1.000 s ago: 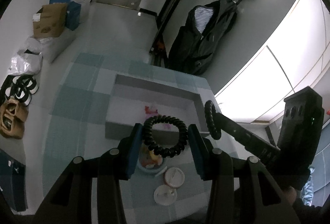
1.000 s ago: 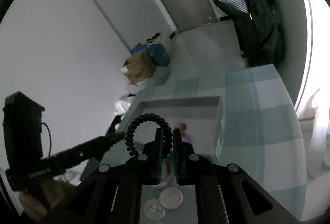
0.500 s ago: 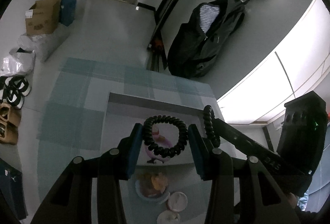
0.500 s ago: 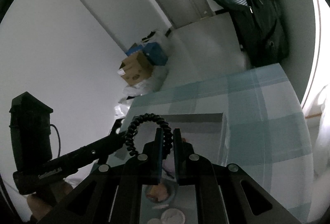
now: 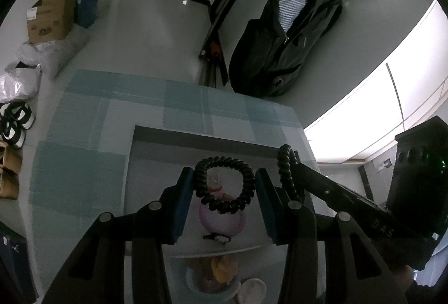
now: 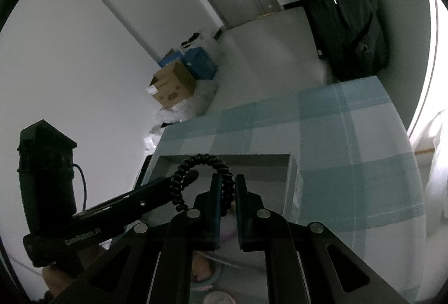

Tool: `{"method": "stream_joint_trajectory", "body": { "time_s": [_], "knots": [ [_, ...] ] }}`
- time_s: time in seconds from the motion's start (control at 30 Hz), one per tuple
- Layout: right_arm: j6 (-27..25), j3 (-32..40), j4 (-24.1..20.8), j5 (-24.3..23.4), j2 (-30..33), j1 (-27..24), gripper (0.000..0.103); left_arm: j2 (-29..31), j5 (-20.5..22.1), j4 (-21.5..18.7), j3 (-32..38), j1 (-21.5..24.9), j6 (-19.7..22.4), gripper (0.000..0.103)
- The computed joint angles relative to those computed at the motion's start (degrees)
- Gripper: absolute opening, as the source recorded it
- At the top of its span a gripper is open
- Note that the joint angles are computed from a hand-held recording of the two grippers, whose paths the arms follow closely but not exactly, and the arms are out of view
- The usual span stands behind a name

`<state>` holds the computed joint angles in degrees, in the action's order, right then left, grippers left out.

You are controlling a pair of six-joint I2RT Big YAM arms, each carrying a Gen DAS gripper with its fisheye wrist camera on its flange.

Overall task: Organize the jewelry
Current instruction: 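Carry both bracelets into the grey box and open both tools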

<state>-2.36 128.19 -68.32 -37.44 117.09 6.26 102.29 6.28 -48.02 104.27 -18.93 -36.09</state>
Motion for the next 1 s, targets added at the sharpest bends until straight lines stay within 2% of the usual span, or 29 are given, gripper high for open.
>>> {"method": "stream_joint_trajectory", "body": {
  "time_s": [0.13,0.2,0.27,0.37,0.4,0.47,0.5,0.7,0.93,1.0],
  "knots": [
    [-0.92,0.94,-0.85,0.82,0.51,0.09,0.011,-0.12,1.83,2.01,-0.66,0.28,-0.25,0.04],
    [-0.45,0.92,-0.45,1.54,0.52,-0.03,0.011,-0.1,3.16,2.56,-0.94,0.49,-0.67,0.047],
    [0.0,1.13,-0.46,0.35,0.72,-0.35,0.012,0.05,3.52,2.34,-0.76,0.49,-0.75,0.049],
    [-0.39,0.36,0.12,0.3,0.17,-0.51,0.023,-0.15,2.2,1.75,-0.78,0.2,-0.52,0.062],
    [-0.42,-0.18,0.56,0.47,-0.17,-0.51,0.03,-0.48,2.03,2.15,-1.22,0.13,-0.65,0.066],
    [-0.18,-1.16,1.37,0.13,-0.75,-0.63,0.042,-1.02,1.85,2.88,-2.03,0.07,-0.97,0.066],
    [-0.1,-1.88,2.01,0.43,-1.22,-0.66,0.051,-1.17,1.47,2.68,-2.19,0.0,-1.08,0.066],
    [-0.15,-4.76,5.07,-0.64,-3.44,-1.16,0.051,-3.08,-1.98,2.55,-3.91,-0.48,-2.07,0.066],
    [-1.05,-8.22,7.47,-0.78,-5.89,-1.78,0.059,-5.24,-8.69,1.29,-4.9,-2.26,-0.97,0.066],
    [-1.13,-9.23,8.23,-1.44,-6.59,-2.07,0.064,-5.56,-10.32,0.81,-4.99,-2.87,-0.66,0.066]
  ]
}}
